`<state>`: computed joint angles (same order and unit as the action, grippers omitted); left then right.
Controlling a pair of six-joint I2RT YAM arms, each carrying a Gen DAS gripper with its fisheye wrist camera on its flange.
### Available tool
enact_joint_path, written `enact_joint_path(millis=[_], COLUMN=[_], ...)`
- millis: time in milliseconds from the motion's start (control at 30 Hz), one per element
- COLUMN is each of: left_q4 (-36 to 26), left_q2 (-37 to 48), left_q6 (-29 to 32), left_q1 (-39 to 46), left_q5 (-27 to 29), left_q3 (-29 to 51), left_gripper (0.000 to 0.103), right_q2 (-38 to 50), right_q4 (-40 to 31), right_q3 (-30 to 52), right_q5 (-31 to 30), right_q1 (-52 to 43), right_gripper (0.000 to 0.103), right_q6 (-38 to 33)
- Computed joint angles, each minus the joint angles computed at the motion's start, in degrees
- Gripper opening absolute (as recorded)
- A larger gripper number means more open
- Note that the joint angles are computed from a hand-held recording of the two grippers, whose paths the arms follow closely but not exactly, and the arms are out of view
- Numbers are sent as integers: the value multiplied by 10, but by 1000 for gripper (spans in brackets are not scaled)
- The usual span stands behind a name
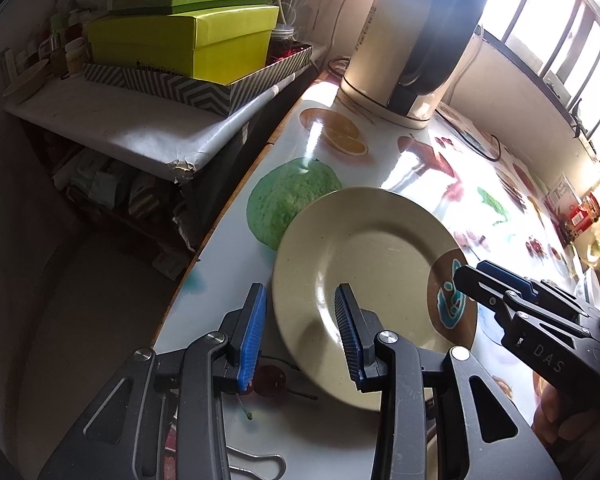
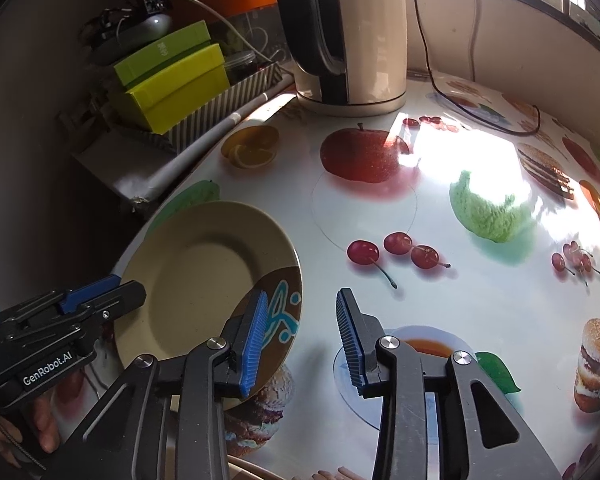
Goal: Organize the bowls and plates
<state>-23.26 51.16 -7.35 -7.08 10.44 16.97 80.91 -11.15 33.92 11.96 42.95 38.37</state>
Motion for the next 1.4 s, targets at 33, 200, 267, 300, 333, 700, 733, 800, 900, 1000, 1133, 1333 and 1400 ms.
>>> enact_joint_path(millis=[33, 200, 267, 300, 333, 700, 733, 800, 900, 1000, 1133, 1333, 1400], left_q4=[2, 5, 10, 11, 11, 9, 8, 7, 8, 10, 11, 11, 11], left_q2=[5, 6, 11, 12, 13, 9, 6, 4, 5, 8, 10, 10, 9], left_q6=[0, -2, -4, -3, -1, -7, -9, -11, -10, -9, -10, -9, -15], left_q1=[2, -2, -3, -2, 1, 3, -3, -2, -2, -2, -3, -4, -12], left_q5=[4, -2, -3, -2, -1, 0, -6, -6, -6, -8, -10, -12, -22], left_q3=[0, -3, -3, -3, -2, -3, -4, -5, -4, -4, -3, -3, -2], left_gripper=[37, 31, 30, 29, 28, 26, 26, 26, 26, 26, 26, 26, 26], right_q2=[2, 3, 6, 7, 9, 14, 15, 16, 14, 14, 14, 8, 5], right_q4=[2, 17, 20, 21, 22, 32, 29, 28, 33, 31, 33, 35, 34], right_q3=[-1, -7, -6, -5, -4, -4, -3, -1, -6, -5, -5, -11, -12], right_q5=[-4, -17, -20, -22, -23, -25, -22, -16, -22, -18, -16, -19, -19], right_q1=[-2, -4, -4, -3, -3, 1, 3, 7, 3, 5, 6, 4, 4], right_gripper=[33, 29, 26, 25, 25, 22, 22, 22, 22, 22, 22, 20, 20], right_q6=[1, 4, 3, 3, 3, 11, 12, 13, 15, 15, 19, 22, 25])
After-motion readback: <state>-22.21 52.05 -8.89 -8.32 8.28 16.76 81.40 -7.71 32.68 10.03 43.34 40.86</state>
